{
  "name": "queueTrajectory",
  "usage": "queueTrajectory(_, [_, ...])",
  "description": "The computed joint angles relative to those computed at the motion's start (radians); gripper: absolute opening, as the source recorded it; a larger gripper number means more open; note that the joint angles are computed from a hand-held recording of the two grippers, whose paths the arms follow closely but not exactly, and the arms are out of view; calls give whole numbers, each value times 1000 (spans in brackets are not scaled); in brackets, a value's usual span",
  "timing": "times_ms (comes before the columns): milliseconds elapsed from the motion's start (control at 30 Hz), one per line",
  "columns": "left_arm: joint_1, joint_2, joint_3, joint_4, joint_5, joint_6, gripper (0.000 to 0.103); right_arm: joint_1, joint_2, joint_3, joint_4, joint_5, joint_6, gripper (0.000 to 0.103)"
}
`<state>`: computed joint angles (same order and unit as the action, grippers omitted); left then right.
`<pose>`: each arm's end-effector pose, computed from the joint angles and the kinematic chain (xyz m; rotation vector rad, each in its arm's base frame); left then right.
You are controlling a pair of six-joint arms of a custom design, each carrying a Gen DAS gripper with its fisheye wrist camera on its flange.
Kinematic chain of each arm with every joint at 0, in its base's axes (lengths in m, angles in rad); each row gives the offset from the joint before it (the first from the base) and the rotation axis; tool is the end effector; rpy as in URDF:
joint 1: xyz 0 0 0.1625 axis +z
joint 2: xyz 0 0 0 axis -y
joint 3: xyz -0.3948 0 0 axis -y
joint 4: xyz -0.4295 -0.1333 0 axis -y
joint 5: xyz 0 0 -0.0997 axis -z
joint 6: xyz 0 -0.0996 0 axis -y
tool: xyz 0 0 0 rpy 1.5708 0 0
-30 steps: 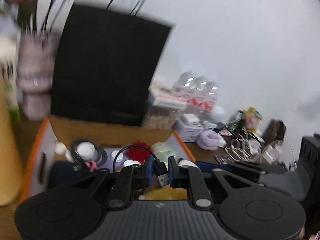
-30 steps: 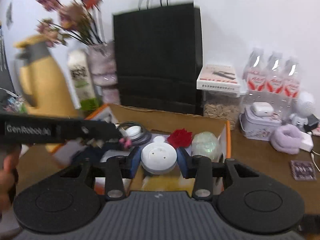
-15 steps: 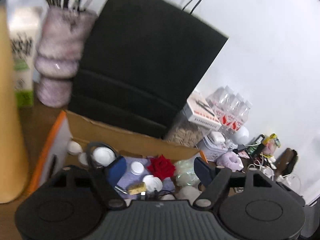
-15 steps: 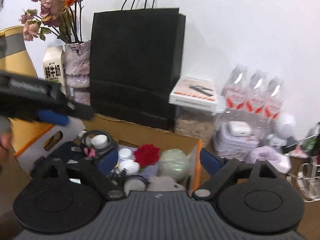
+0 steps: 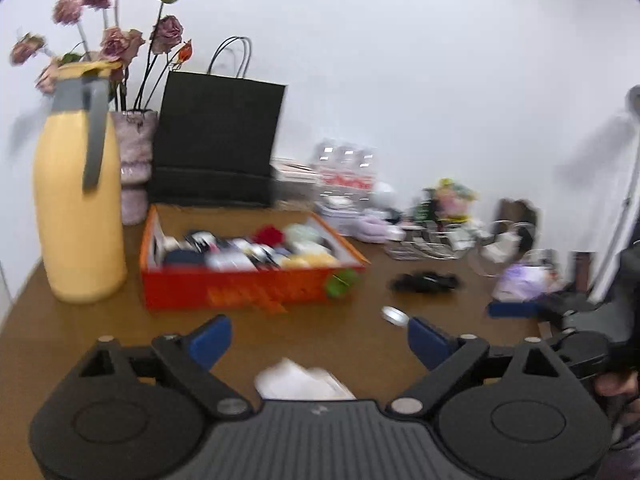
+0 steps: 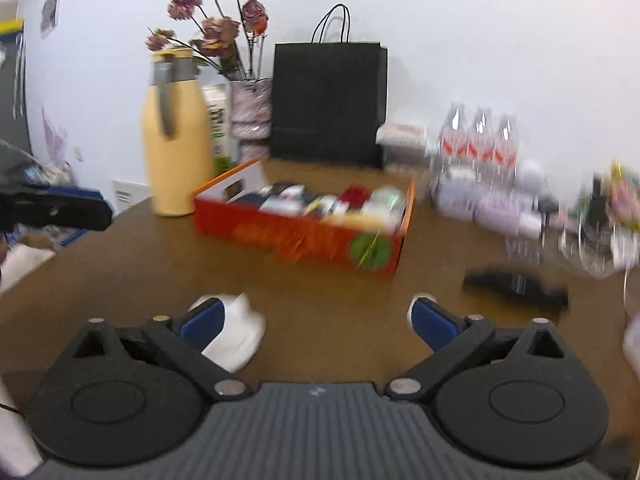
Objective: Organize objects
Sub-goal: 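Withdraw both tools from the box back over the table, then grasp the small orange item with the left tool while the right tool grasps a white cap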
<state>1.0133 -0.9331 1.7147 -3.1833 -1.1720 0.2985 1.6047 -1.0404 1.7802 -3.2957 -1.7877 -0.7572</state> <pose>-0.2111 -0.6637 0.1889 0.8708 2.4690 -1.2088 0.1339 -0.6489 0.2428 0.7881 -2.2481 1.1021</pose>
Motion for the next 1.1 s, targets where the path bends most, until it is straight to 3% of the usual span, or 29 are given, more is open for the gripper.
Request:
queueTrajectory(67, [1, -60, 121, -26, -30, -81, 103, -23, -58, 119, -37, 25, 107, 103])
queueTrajectory(133, [-15, -89, 183, 25, 43, -155, 98, -29, -76, 182, -75, 4, 175, 103])
queueTrajectory(200, [-42, -103, 230, 16, 144, -161, 97, -22, -94, 235, -104, -26, 171, 103])
queueTrajectory(267, [-63, -128, 266, -16, 190, -160, 97, -7, -119, 278, -134, -54, 125, 103])
queueTrajectory(367, [-88, -146, 300, -100, 214, -138, 99, -11, -164, 326, -167, -25, 94, 103])
queueTrajectory(433, [-101, -128, 298, -132, 249, -124, 101, -24, -172, 321, -146, -12, 130, 103])
queueTrajectory(533, [-110, -87, 274, -123, 289, -109, 101, -29, -150, 308, -172, -30, 156, 103])
queueTrajectory(633, [-95, -24, 227, -185, 290, -75, 101, -48, -117, 290, -212, 3, 133, 103])
queueTrajectory(700, [-80, 49, 162, -258, 301, -33, 101, -68, -65, 244, -252, 13, 107, 103])
queueTrajectory(767, [-51, 125, 60, -270, 277, 37, 101, -73, -8, 154, -229, -36, 105, 101])
queueTrajectory(833, [-29, 220, -78, -258, 271, 103, 99, -84, 49, 44, -190, -47, 98, 93])
queueTrajectory(967, [40, 385, -399, -13, 147, 132, 97, -95, 186, -217, -94, -69, 55, 84])
queueTrajectory(1033, [64, 503, -586, 79, 175, 155, 82, -99, 267, -357, -35, -102, 63, 75])
queueTrajectory(1100, [79, 606, -758, 185, 222, 137, 77, -101, 327, -465, 44, -126, 73, 69])
